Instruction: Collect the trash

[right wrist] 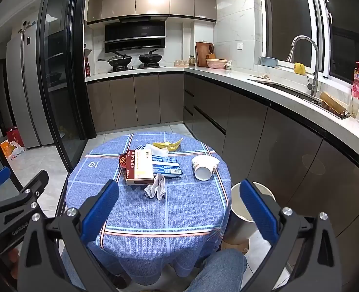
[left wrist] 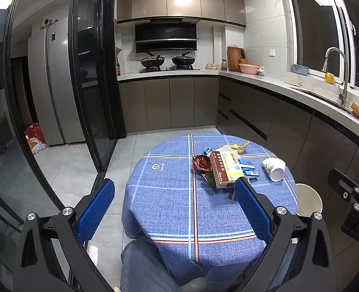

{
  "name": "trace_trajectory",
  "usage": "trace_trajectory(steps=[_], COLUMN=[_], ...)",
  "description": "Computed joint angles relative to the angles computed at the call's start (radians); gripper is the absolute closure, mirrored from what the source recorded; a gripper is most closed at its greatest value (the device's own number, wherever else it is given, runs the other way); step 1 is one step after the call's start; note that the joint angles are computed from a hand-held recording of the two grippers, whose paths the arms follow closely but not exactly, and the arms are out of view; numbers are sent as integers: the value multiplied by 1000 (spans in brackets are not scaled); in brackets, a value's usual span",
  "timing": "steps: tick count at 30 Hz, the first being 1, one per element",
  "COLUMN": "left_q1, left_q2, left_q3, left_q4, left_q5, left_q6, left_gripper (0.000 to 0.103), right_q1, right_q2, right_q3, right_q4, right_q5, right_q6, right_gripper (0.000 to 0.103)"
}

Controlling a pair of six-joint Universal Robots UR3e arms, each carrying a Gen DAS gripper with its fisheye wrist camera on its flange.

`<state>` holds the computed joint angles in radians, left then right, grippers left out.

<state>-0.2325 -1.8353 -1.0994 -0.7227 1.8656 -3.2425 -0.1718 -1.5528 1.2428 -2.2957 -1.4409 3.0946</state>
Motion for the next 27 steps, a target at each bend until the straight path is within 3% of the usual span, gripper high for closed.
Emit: trace_trajectory(steps=[27], left_q1=[0], left_q2=[19], left_q3=[0], left_q4=[-13], left_q5=[-8], left_q6=[-4], left_gripper=[8], right_q1=[-3], right_q2=[9], right_q3=[-17], right_q4=[4], right_q5=[-1], right_q6=[-9], right_gripper=[3])
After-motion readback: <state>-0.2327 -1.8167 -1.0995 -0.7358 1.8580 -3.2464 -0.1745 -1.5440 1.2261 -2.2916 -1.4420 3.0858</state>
